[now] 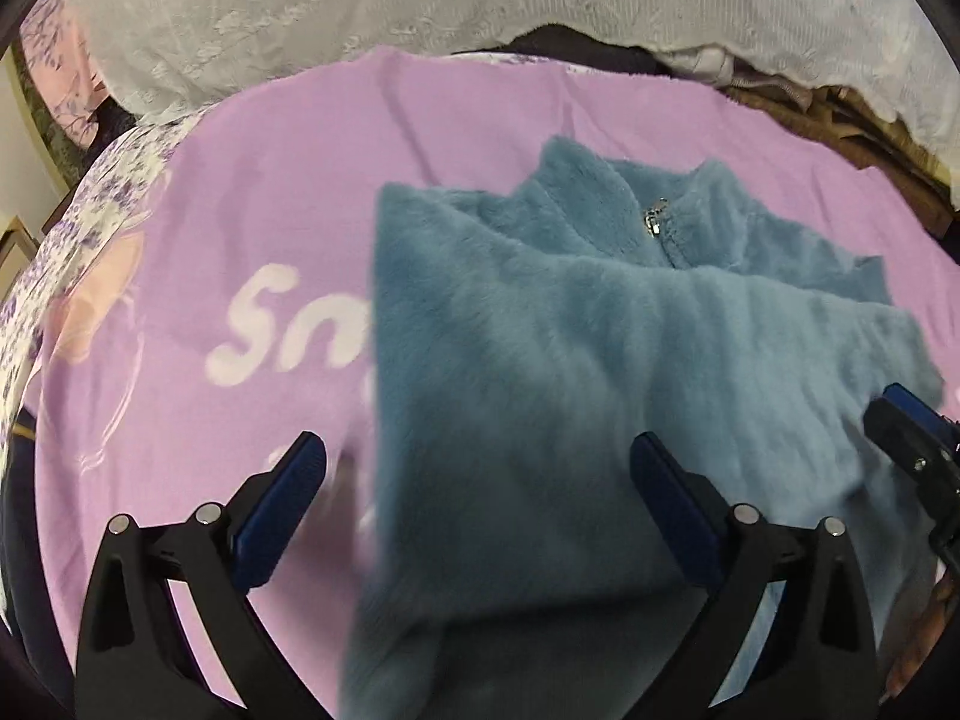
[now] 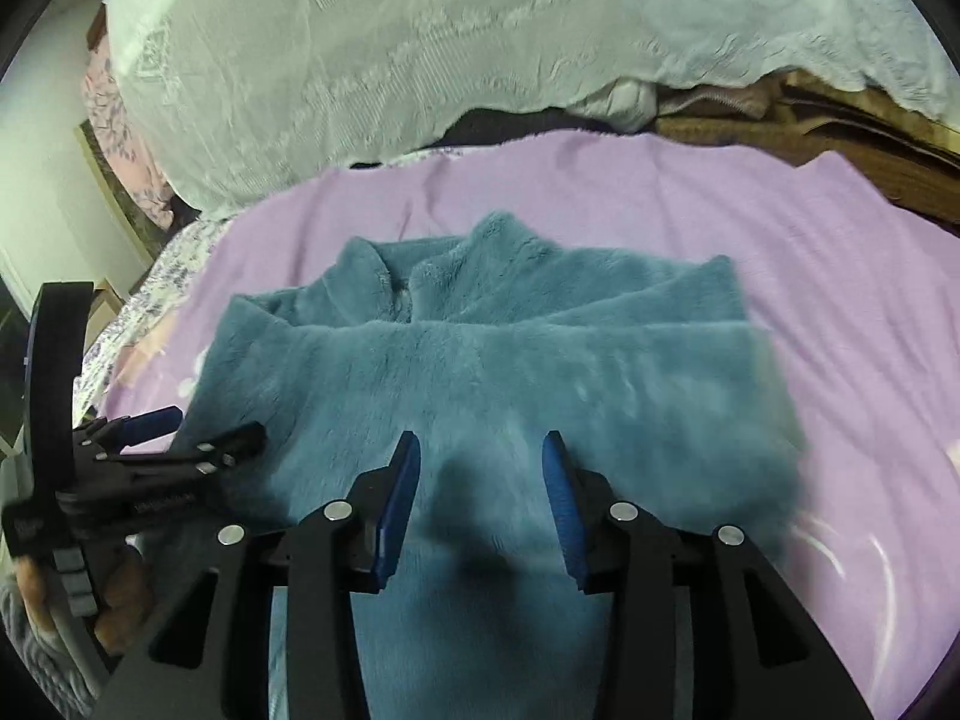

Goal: Fold small clothes

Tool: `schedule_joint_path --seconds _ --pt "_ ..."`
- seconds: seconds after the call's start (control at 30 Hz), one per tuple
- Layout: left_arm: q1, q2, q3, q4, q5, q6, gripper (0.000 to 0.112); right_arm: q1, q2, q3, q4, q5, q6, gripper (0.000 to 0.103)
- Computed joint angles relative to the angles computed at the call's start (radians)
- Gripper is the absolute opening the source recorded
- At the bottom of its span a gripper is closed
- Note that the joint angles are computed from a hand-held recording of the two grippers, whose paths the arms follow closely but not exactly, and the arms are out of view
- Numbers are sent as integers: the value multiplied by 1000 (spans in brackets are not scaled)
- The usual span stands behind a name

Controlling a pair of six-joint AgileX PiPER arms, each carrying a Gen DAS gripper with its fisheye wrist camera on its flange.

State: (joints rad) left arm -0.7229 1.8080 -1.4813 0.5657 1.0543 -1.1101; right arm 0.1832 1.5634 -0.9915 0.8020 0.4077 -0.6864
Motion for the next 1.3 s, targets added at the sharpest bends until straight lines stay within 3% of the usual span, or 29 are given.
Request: schedule_joint_path --seconds 0.13,0.23,0.3,0.37,0.53,0.63,0.7,0.77,0.83,1.0,1.2,1.3 --pt "-42 -113 181 4 -35 -67 99 -36 -88 130 14 13 -63 43" --pt "-100 -127 252 14 0 -109 99 -56 -98 186 -11 50 -73 49" --pt "-146 -147 304 49 16 -153 99 -60 -132 243 21 20 -133 49" --pt "-172 -174 325 52 32 -170 99 -81 -181 266 -7 47 -108 48" --pt "-249 -286 421 59 37 -241 99 -197 -376 387 38 118 -224 49" --pt "-299 -320 478 45 36 -263 99 -274 -406 437 -10 169 -263 52" --pt "-339 -309 492 49 57 -292 99 -310 -435 500 54 145 -381 52" --pt "-358 -321 495 50 72 -299 98 -311 -484 521 33 139 -372 55" --pt "-375 -366 520 37 52 -316 98 -387 -534 527 62 230 -415 61" --pt "-452 -470 604 41 41 -410 98 -623 -590 574 121 381 -564 62" --pt "-515 -498 626 22 -22 -420 98 -794 -551 603 154 485 -663 67" --pt "-506 -513 639 11 -81 -399 98 -808 -538 604 164 502 -682 67"
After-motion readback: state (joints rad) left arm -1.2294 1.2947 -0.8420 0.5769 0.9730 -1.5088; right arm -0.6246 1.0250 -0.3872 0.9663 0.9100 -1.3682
